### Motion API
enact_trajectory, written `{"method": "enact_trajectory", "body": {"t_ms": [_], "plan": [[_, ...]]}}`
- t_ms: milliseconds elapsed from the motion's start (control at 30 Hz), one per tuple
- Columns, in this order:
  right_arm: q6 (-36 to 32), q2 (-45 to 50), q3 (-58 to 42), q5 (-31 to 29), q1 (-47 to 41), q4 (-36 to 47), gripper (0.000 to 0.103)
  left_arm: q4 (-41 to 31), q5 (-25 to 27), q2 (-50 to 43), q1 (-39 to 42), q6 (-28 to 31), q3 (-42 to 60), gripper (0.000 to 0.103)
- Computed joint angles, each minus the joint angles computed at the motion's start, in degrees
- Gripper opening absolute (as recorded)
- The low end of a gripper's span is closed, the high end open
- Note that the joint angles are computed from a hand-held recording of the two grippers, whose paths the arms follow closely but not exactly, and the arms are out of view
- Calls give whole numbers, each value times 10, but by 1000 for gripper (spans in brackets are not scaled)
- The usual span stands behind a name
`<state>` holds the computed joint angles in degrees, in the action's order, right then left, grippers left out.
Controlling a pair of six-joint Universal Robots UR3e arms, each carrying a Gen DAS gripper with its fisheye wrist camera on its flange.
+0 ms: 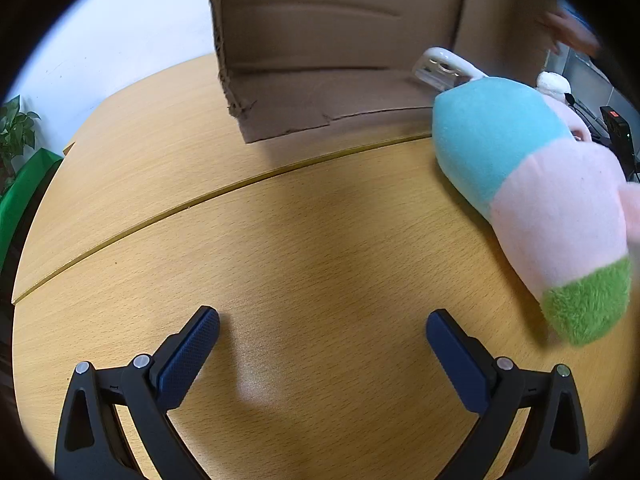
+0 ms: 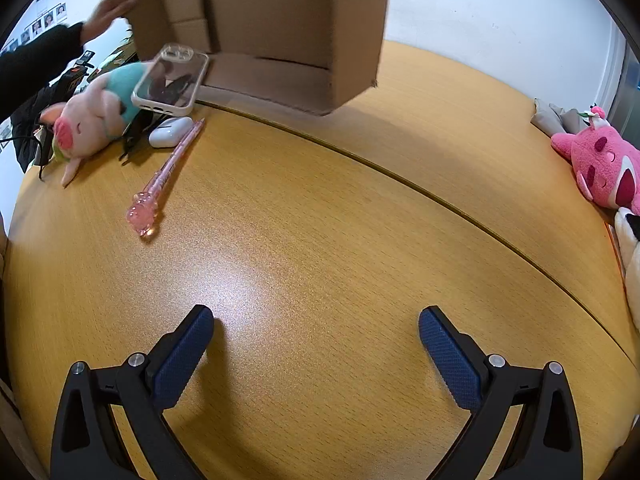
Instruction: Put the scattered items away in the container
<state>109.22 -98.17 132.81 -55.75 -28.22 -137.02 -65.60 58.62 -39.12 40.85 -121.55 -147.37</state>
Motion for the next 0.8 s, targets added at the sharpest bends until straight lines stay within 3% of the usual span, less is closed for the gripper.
{"method": "enact_trajectory", "body": {"t_ms": [567,800], "plan": [[0,2,0,0,0,-2,103,8,1,-6,-3,-4,1,103],[-7,-4,2,1,-6,6,103,44,5,-37,-17,-19,3,103]]}}
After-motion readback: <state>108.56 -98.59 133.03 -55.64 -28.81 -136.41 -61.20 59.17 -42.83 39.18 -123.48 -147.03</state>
